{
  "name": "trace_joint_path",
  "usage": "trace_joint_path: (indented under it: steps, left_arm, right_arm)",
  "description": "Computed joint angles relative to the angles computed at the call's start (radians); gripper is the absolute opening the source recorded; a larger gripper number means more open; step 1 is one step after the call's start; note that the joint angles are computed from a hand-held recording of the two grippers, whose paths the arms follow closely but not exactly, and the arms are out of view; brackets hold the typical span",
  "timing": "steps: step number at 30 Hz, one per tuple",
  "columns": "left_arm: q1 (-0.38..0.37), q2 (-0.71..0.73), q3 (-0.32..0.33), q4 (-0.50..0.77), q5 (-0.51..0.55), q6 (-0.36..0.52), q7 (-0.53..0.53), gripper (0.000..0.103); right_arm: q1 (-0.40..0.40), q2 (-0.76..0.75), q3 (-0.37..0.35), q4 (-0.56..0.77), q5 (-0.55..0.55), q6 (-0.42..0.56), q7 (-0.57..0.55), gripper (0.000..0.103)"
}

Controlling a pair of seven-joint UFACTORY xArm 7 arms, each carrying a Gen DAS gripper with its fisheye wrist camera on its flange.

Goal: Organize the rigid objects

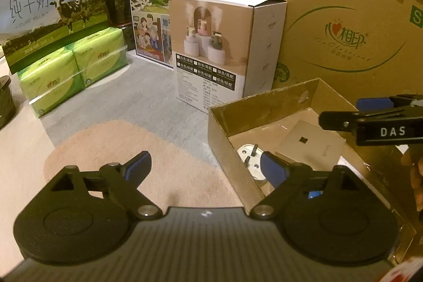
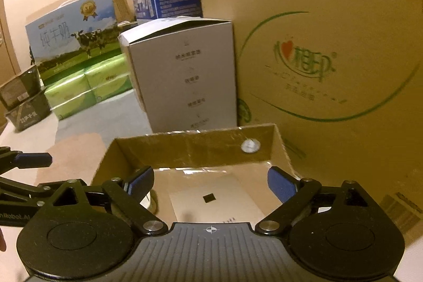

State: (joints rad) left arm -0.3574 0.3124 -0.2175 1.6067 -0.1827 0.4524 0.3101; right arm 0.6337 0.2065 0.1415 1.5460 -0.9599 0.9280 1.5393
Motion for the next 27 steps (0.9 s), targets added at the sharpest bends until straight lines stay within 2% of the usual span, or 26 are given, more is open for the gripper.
trace_joint_path:
  steps: [4,6,11,15,27]
  left_arm:
    - [0.01,-0.043,-0.009,-0.05,-0.03,-0.013,0.009,0.093]
    - [0.009,-0.073,-0.007,-0.082,-0.037,-0.02,0.001,0.098]
    - [0.01,-0.161,-0.008,-0.167,-0.071,-0.031,0.006,0.1]
    - [0.004,-0.245,0.005,-0.233,-0.091,-0.008,-0.015,0.1]
    - [-0.034,-0.565,0.059,-0.502,-0.129,0.063,-0.094,0.1]
  right_arm:
    - [0.011,-0.032,0.014,-0.022,0.006,0.05,0.012,0.093]
    - [0.016,-0.052,0.027,-0.035,0.019,0.083,0.029,0.093]
    - [0.028,-0.095,0.073,-0.06,0.066,0.162,0.049,0.093]
    - [0.047,-0.122,0.112,-0.063,0.097,0.225,0.07,0.093]
    - [0.168,-0.127,0.207,0.049,0.097,0.473,0.157,0.093]
